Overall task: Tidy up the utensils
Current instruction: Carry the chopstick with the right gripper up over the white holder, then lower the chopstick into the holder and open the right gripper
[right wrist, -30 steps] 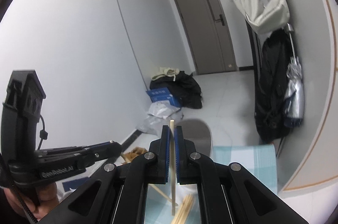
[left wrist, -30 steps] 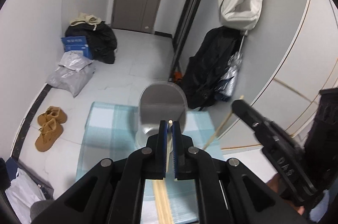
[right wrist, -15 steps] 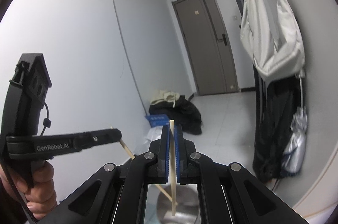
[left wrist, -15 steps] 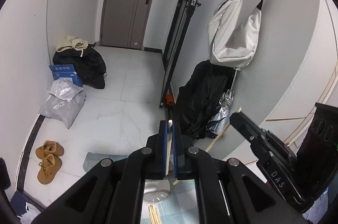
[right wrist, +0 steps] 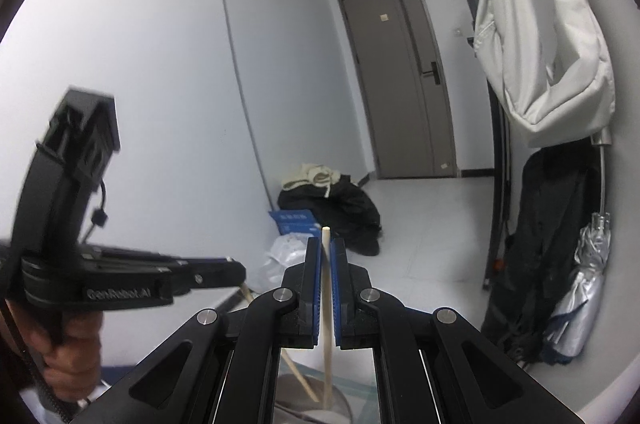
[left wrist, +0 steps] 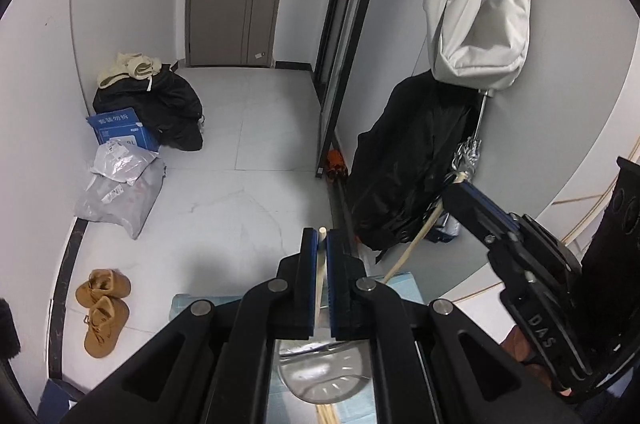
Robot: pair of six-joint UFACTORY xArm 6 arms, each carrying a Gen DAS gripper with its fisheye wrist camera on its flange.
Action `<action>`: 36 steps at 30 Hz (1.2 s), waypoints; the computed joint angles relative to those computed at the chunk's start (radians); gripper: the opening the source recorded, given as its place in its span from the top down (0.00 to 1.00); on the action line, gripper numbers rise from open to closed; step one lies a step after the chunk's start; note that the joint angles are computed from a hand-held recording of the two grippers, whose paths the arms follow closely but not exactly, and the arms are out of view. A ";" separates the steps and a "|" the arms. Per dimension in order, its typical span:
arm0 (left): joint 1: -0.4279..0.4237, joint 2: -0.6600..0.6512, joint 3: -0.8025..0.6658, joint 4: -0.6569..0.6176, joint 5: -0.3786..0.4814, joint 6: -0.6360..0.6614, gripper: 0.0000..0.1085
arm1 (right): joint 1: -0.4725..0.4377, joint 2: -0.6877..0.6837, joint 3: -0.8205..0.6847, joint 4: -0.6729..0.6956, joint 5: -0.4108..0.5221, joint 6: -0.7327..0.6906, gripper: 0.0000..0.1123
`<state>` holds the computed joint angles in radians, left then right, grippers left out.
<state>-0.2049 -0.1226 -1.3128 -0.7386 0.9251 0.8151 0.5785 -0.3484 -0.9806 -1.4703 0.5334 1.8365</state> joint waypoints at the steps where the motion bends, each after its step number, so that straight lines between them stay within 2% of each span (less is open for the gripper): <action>1: 0.001 0.007 -0.003 0.002 0.004 0.004 1.00 | -0.004 0.010 0.003 -0.014 -0.017 0.007 0.97; 8: 0.006 0.054 -0.011 0.016 0.036 0.019 1.00 | -0.015 0.060 0.025 0.016 -0.098 -0.032 0.96; 15: 0.004 0.112 -0.058 0.061 0.109 -0.051 0.99 | -0.064 0.113 0.047 0.140 -0.246 -0.126 0.96; 17: -0.012 0.102 -0.039 0.119 0.059 -0.084 0.98 | -0.078 0.107 0.065 0.154 -0.276 -0.115 0.94; 19: -0.021 0.073 0.007 0.134 0.000 -0.062 0.96 | -0.088 0.090 0.087 0.158 -0.298 -0.082 0.94; 20: -0.021 0.062 0.021 0.137 -0.017 -0.064 0.88 | -0.090 0.082 0.094 0.149 -0.301 -0.065 0.94; 21: -0.019 0.053 0.035 0.137 -0.028 -0.068 0.85 | -0.085 0.065 0.109 0.154 -0.287 -0.056 0.92; 23: -0.012 0.034 0.058 0.123 -0.054 -0.077 0.62 | -0.076 0.032 0.134 0.184 -0.265 -0.068 0.88; 26: -0.003 -0.007 0.116 0.090 -0.128 -0.086 0.47 | -0.051 -0.013 0.160 0.203 -0.195 -0.052 0.78; 32: 0.011 -0.066 0.186 0.103 -0.181 -0.129 0.45 | 0.004 -0.110 0.212 0.196 -0.081 0.025 0.70; 36: 0.029 -0.123 0.237 0.074 -0.202 -0.129 0.44 | 0.087 -0.158 0.220 0.179 0.026 0.057 0.64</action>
